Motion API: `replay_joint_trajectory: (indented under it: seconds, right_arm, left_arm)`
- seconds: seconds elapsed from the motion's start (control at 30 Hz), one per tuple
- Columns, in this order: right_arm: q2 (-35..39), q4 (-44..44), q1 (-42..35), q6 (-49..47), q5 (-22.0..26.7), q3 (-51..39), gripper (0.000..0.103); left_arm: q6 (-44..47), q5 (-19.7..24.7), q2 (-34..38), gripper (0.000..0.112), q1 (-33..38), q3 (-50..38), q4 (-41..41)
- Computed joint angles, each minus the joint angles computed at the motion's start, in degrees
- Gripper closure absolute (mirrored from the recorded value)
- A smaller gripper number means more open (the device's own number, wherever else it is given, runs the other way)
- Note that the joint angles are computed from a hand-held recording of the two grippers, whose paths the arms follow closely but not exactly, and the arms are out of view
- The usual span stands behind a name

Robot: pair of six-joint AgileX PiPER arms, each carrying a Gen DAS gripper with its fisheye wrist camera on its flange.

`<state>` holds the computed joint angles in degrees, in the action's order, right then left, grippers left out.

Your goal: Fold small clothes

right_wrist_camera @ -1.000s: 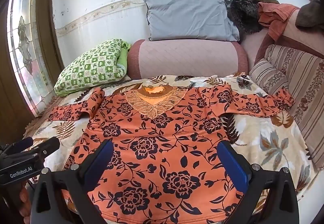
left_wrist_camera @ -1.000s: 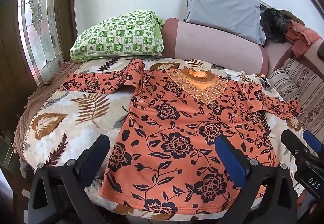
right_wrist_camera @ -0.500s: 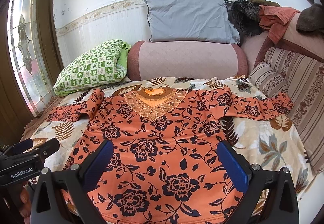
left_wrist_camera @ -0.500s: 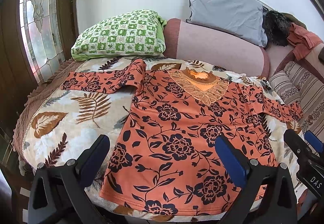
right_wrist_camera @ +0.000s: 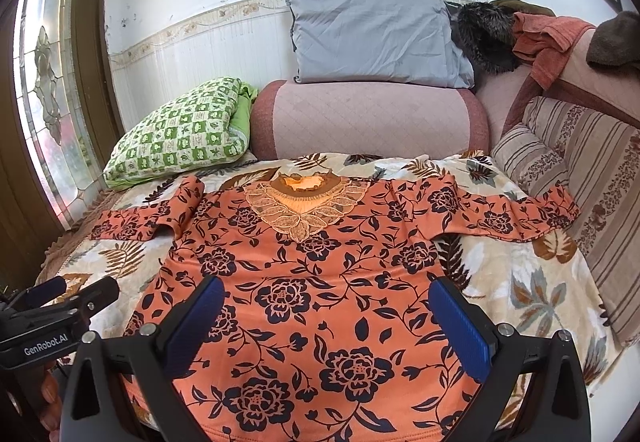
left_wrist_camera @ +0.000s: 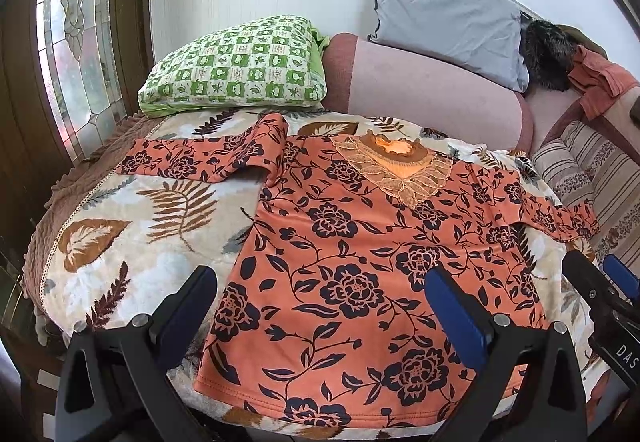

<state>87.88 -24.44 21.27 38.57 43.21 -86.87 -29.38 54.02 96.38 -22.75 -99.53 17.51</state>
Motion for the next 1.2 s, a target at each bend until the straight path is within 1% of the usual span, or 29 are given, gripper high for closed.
replay_joint_trajectory:
  seconds: [0.07, 0.13, 0.17, 0.23, 0.27, 0.3, 0.37, 0.43, 0.53, 0.57, 0.7, 0.73, 0.77, 0.8, 0.87, 0.97, 1.0, 1.03, 1.07, 1.1, 1.13, 1.17, 1.2]
  right_arm:
    - [0.1, 0.4, -0.1, -0.3, 0.0, -0.1, 0.000]
    - [0.0, 0.1, 0.0, -0.1, 0.0, 0.0, 0.000]
    - [0.0, 0.1, 0.0, -0.1, 0.0, 0.0, 0.000]
    - [0.5, 0.2, -0.1, -0.4, 0.1, -0.7, 0.000]
    - [0.6, 0.1, 0.0, -0.3, 0.2, -0.9, 0.000]
    - [0.6, 0.1, 0.0, -0.3, 0.2, -1.0, 0.000]
    - [0.9, 0.3, 0.0, -0.5, 0.1, -1.1, 0.000]
    - [0.9, 0.2, 0.0, -0.4, 0.1, -1.1, 0.000]
    - [0.9, -0.1, 0.1, -0.1, 0.0, -1.0, 0.000]
    - [1.0, -0.1, 0.1, -0.1, 0.0, -1.1, 0.000]
    - [1.3, 0.5, 0.0, -0.6, -0.1, -1.2, 0.000]
    - [1.5, 3.2, -1.1, -2.6, -0.8, -1.1, 0.000]
    - [1.6, 6.8, -2.6, -5.0, -1.9, -0.7, 0.000]
    - [1.8, 12.5, -5.0, -9.4, -2.8, -0.2, 0.000]
    - [3.0, 24.0, -10.9, -17.5, -2.8, 0.6, 0.000]
    - [4.8, 41.2, -21.9, -26.9, -3.6, 3.2, 0.000]
    - [6.0, 46.9, -26.7, -30.2, -3.6, 3.4, 0.000]
    - [7.1, 52.6, -30.8, -34.5, -3.8, 3.7, 0.000]
    - [8.9, 58.0, -35.6, -37.9, -4.0, 3.5, 0.000]
    - [11.7, 63.3, -40.5, -40.4, -3.5, 2.1, 0.000]
    - [14.7, 67.7, -44.5, -42.2, -2.6, 0.2, 0.000]
    - [18.7, 70.2, -48.5, -42.0, -1.7, -3.5, 0.001]
    - [22.0, 70.5, -51.4, -40.7, -1.7, -7.0, 0.002]
  left_arm:
    - [1.1, 3.4, 1.3, 0.009, 0.0, -2.6, -0.9]
    - [0.7, 2.6, 1.1, 0.009, -0.1, -2.0, -0.5]
    - [0.8, 3.1, 1.4, 0.009, -0.1, -2.4, -0.5]
    - [2.2, 6.4, 2.6, 0.009, 0.2, -5.0, -2.4]
    - [2.4, 7.1, 2.8, 0.009, 0.2, -5.4, -2.4]
    - [2.0, 6.2, 2.6, 0.009, 0.1, -4.8, -2.0]
    - [2.4, 7.5, 3.0, 0.009, 0.2, -5.7, -2.3]
    - [2.0, 6.8, 2.9, 0.009, 0.1, -5.2, -2.1]
    - [2.7, 7.8, 3.3, 0.009, 0.4, -6.1, -3.0]
    - [3.1, 8.9, 3.8, 0.009, 0.4, -7.0, -3.0]
    - [3.8, 9.1, 4.4, 0.009, 1.0, -7.2, -3.8]
    - [3.8, 8.8, 4.6, 0.009, 1.3, -6.8, -3.8]
    - [3.4, 6.6, 4.2, 0.009, 1.4, -5.1, -3.0]
    - [3.8, 6.7, 5.0, 0.009, 2.1, -4.9, -3.9]
    - [3.9, 5.6, 5.7, 0.009, 2.7, -3.9, -4.6]
    - [4.9, 6.9, 8.4, 0.009, 3.2, -4.9, -4.6]
    - [5.2, 7.8, 10.0, 0.009, 3.3, -5.9, -4.6]
    - [5.3, 7.5, 10.6, 0.009, 3.3, -5.9, -4.3]
    - [5.6, 7.7, 12.0, 0.009, 3.4, -6.6, -4.4]
    - [6.2, 8.8, 13.9, 0.009, 3.3, -8.0, -4.4]
    - [6.6, 8.5, 15.0, 0.009, 3.4, -8.5, -5.1]
    - [6.9, 8.4, 16.2, 0.009, 3.4, -9.2, -5.7]
    - [7.2, 8.9, 17.6, 0.009, 3.4, -10.3, -6.0]
